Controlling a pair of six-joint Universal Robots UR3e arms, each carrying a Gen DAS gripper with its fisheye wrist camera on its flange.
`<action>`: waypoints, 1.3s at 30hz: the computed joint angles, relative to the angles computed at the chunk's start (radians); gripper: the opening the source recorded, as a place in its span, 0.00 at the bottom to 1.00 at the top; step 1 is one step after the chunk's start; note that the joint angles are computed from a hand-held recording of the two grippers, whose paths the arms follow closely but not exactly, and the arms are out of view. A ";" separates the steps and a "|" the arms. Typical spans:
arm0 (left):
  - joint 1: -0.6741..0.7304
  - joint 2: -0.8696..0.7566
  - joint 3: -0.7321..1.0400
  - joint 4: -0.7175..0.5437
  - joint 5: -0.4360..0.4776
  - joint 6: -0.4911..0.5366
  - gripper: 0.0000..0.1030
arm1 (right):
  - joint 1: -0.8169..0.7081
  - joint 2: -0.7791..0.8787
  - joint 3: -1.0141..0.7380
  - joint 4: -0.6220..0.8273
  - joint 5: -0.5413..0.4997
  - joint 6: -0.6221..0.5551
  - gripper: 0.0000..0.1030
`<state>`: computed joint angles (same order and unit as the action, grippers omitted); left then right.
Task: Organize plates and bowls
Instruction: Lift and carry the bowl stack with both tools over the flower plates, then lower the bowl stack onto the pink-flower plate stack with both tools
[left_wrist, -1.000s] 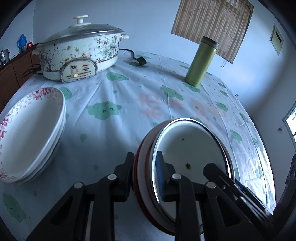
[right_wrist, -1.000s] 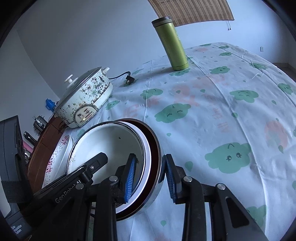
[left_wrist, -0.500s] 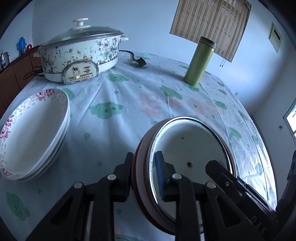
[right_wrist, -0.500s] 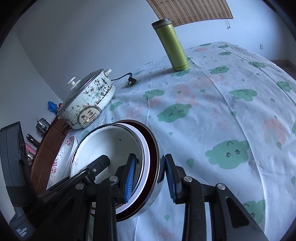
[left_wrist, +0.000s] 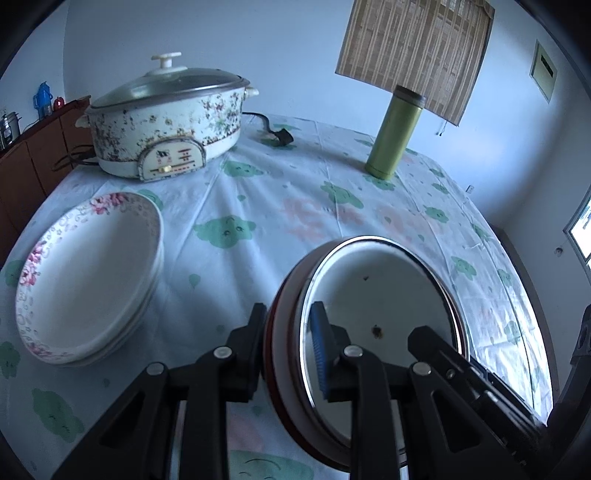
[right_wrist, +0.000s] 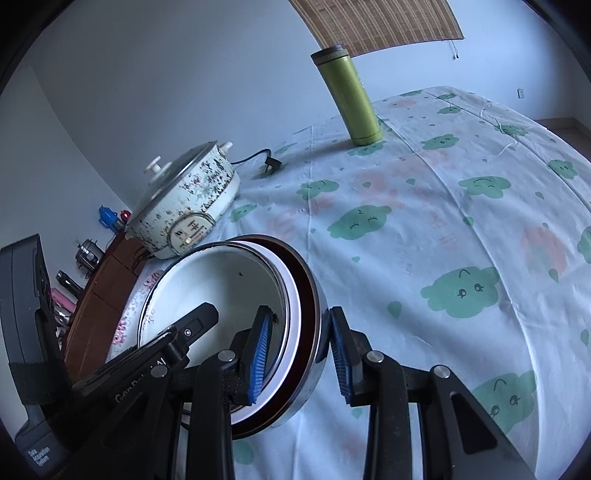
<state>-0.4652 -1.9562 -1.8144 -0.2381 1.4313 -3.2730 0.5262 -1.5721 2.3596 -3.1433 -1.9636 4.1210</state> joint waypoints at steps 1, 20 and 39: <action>0.006 0.009 -0.007 0.002 -0.001 0.004 0.21 | 0.006 0.005 -0.010 0.002 -0.005 0.005 0.33; 0.206 0.138 -0.079 0.025 -0.084 0.075 0.22 | 0.086 0.208 -0.366 0.082 -0.037 -0.023 0.33; 0.417 0.146 -0.095 0.025 -0.137 0.118 0.24 | 0.118 0.505 -0.799 0.191 0.018 -0.066 0.33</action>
